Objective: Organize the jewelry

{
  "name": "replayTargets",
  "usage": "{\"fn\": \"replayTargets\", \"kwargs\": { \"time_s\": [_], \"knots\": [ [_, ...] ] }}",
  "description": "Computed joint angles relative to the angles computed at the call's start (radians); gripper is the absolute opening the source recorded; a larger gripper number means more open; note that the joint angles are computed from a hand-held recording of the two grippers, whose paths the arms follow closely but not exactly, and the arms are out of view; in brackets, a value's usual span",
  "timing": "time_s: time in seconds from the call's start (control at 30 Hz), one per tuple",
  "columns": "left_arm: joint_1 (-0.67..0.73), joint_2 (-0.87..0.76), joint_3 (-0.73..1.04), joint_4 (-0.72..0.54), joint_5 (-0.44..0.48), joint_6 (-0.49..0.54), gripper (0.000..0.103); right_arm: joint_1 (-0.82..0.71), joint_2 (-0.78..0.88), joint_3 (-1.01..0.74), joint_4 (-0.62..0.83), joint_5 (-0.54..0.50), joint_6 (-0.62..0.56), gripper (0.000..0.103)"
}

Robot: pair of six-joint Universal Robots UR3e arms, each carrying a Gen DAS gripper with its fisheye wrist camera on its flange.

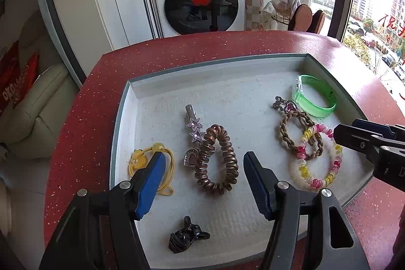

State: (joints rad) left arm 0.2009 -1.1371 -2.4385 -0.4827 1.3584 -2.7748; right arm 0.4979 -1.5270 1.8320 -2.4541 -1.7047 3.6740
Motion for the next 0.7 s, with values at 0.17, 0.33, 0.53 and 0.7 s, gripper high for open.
{"fn": "replayTargets", "kwargs": {
  "time_s": [0.17, 0.33, 0.53, 0.7],
  "knots": [
    [0.027, 0.067, -0.025, 0.009, -0.013, -0.008, 0.103, 0.0, -0.016, 0.004, 0.008, 0.003, 0.003, 0.047],
    [0.048, 0.112, -0.003, -0.062, -0.031, 0.011, 0.103, 0.007, -0.023, -0.003, 0.025, 0.002, 0.004, 0.048],
    [0.111, 0.228, -0.011, -0.174, -0.076, 0.068, 0.103, 0.028, -0.039, -0.004, 0.04, 0.013, 0.012, 0.06],
    [0.165, 0.339, -0.02, -0.282, -0.1, 0.104, 0.103, 0.06, -0.048, -0.008, 0.043, -0.004, 0.015, 0.08]
  ]
}}
